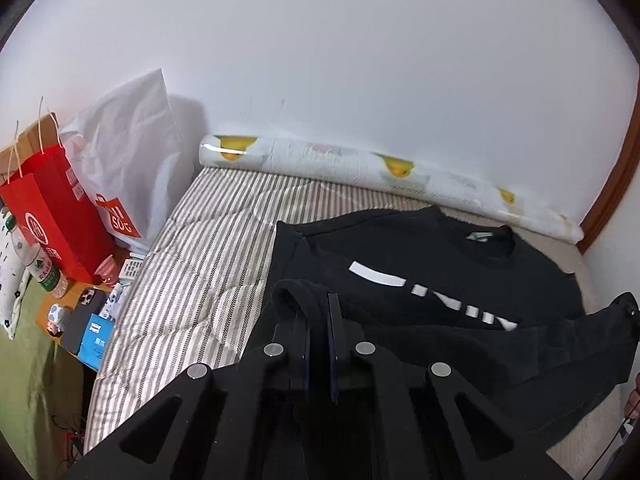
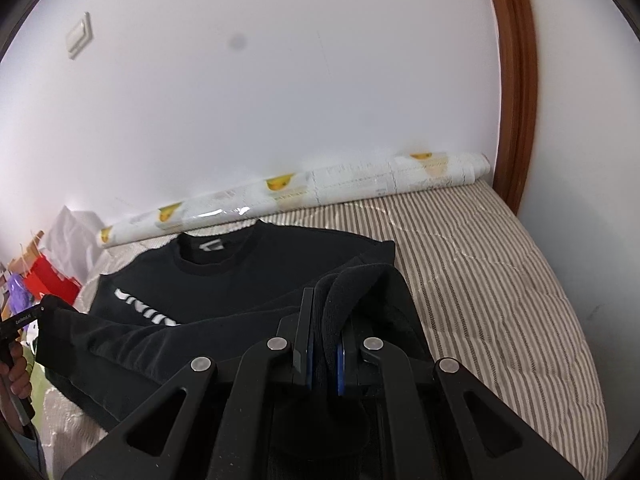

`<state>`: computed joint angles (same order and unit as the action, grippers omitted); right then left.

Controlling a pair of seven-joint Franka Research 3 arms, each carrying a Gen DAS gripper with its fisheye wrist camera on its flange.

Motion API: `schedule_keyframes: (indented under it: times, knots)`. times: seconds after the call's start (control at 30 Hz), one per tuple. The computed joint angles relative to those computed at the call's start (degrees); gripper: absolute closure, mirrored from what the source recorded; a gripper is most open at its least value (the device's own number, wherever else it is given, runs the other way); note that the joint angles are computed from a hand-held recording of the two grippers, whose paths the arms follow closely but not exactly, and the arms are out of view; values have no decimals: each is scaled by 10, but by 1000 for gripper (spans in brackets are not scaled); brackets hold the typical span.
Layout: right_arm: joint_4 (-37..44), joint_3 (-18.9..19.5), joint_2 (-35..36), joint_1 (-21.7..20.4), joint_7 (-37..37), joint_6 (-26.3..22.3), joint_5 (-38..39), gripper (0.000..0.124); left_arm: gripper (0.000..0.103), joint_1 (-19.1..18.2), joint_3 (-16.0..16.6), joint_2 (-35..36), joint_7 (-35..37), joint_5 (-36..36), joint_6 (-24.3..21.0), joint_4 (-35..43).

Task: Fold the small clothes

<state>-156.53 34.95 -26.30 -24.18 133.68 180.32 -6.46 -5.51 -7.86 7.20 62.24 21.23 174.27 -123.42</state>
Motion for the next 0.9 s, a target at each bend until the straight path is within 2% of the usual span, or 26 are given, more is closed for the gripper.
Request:
schedule_keyframes:
  times: [0.27,0.43,0.5,0.53,0.6,0.63,0.67,0.73,0.77,0.83,0.9]
  knots:
    - [34,52,86,-77,9,9,-36,116,95,-1,-3,41,8,-11,-29,34]
    - [44,67,111,-102,50,0,-74,116,93,-10,6,49,-6,3,-40,41]
    - [42,32,118,-69,49,-4,-74,111,91,-9,4,48,-5,3,-43,40]
    - [40,12,118,-49,46,-7,-72,109,86,-12,8,44,-12,10,-47,38]
    - [33,-39,109,7,33,-24,-61,105,71,-17,16,37,-29,26,-46,32]
    - [28,-54,100,23,33,-30,-61,99,56,-18,21,30,-42,36,-42,27]
    - [24,-53,85,24,43,-43,-69,91,41,-19,25,22,-54,47,-33,18]
    - [21,-26,45,4,76,-84,-102,82,39,-18,32,3,-77,72,-12,-4]
    - [15,-21,22,3,87,-98,-116,82,39,-13,27,-3,-73,70,-12,-9]
    - [1,-37,-9,25,101,-105,-120,82,39,3,8,-22,-39,33,-6,-32]
    - [-14,-68,-33,69,99,-105,-114,82,39,11,-2,-40,-11,2,1,-54]
